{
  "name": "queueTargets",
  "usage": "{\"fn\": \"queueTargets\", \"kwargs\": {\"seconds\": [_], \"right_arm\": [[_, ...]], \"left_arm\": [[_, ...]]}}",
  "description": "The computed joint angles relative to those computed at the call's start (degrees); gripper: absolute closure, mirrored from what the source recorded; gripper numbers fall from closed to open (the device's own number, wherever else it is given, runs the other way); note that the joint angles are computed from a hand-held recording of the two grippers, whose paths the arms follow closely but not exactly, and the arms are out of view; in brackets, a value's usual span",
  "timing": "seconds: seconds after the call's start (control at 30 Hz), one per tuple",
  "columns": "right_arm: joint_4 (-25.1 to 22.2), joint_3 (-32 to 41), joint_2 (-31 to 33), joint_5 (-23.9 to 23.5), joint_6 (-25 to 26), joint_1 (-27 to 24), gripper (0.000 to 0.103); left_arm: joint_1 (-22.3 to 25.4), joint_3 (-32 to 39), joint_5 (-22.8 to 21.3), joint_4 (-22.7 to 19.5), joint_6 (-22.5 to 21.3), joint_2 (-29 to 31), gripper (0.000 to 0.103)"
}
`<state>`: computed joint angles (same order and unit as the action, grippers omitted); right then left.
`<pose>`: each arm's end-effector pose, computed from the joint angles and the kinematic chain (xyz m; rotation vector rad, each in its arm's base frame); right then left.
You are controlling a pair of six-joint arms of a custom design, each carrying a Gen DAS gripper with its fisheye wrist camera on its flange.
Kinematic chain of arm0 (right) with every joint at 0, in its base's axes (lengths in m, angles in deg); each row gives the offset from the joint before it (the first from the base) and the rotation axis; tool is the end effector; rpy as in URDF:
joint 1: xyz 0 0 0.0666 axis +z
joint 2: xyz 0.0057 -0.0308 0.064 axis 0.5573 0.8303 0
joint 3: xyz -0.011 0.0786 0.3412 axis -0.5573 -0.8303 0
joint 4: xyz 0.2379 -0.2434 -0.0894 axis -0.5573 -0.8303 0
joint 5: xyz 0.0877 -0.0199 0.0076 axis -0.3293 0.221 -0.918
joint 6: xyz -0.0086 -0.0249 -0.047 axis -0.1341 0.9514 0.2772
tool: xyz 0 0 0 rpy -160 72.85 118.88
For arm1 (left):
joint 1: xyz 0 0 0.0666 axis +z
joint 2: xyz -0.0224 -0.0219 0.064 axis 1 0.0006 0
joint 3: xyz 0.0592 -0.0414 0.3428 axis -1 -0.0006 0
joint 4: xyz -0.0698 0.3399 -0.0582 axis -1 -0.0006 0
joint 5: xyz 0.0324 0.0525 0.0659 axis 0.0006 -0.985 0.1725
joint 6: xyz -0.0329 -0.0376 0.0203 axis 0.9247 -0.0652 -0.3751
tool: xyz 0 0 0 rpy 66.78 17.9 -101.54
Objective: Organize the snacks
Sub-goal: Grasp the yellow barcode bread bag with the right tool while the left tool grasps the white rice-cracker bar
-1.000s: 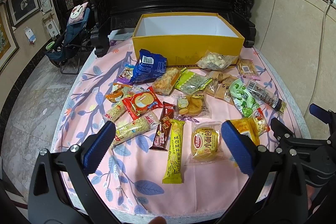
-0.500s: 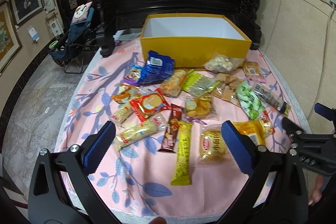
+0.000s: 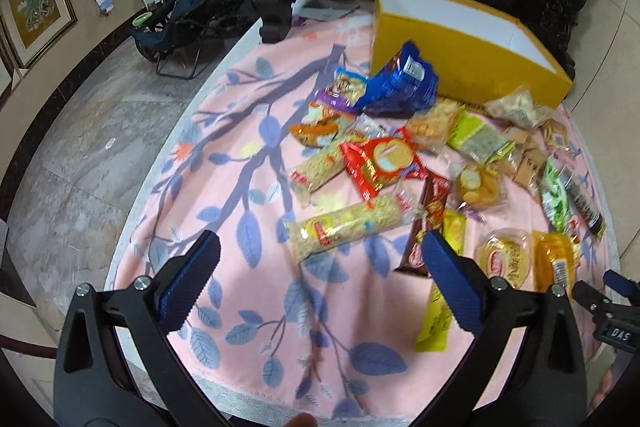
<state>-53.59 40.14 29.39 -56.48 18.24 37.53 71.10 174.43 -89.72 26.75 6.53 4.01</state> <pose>0.5295 0.0401 0.3284 -0.3080 2.6945 0.2396 0.4590 -0.1432 0.3752 -0.5111 2.4961 0.1545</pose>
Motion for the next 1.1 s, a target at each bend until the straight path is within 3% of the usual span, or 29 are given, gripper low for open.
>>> {"fn": "queueTargets", "kwargs": {"seconds": [0.2, 0.27, 0.4, 0.47, 0.53, 0.6, 0.7, 0.87, 0.93, 1.0, 1.1], "right_arm": [[1.5, -0.5, 3.6, 1.0, -3.1, -0.1, 0.018], [4.9, -1.4, 3.6, 0.2, -3.1, 0.4, 0.018], [9.4, -1.2, 4.9, 6.3, -0.7, 3.5, 0.017], [13.7, -2.7, 4.6, 6.4, -0.4, 3.7, 0.019], [16.1, -4.0, 3.8, 5.7, -0.1, 3.0, 0.040], [15.3, -3.5, 3.9, 4.5, 1.0, 2.2, 0.050], [14.2, -3.2, 4.0, 2.5, 1.9, 1.1, 0.052], [12.7, -2.4, 4.4, 0.1, 2.1, 0.1, 0.052], [12.2, -2.5, 4.2, -1.3, 1.6, -0.3, 0.052], [12.2, -2.5, 4.2, -1.3, 1.3, -0.2, 0.052], [12.5, -2.5, 4.3, -0.5, 1.6, 0.0, 0.051]], "left_arm": [[1.1, -2.9, 0.2, 1.4, -0.6, -1.2, 0.002], [1.3, -2.8, 0.0, 1.5, -0.4, -1.2, 0.002], [1.4, -3.3, -0.2, 2.2, -0.9, -1.5, 0.002], [1.1, -3.4, -0.7, 2.7, -1.7, -1.2, 0.002], [0.6, -3.3, -1.1, 2.9, -2.7, -0.6, 0.002], [0.1, -2.8, -1.2, 3.8, -4.5, 0.8, 0.002], [-0.3, -1.5, -1.1, 6.2, -9.5, 3.8, 0.002], [2.0, 2.0, 4.0, 7.1, -20.2, 9.7, 0.002], [2.9, 2.2, 6.4, 7.2, -22.3, 10.7, 0.002], [4.1, 1.7, 11.6, 8.5, -25.9, 11.7, 0.002], [5.6, -0.8, 16.9, 12.8, -26.5, 11.7, 0.002]]}}
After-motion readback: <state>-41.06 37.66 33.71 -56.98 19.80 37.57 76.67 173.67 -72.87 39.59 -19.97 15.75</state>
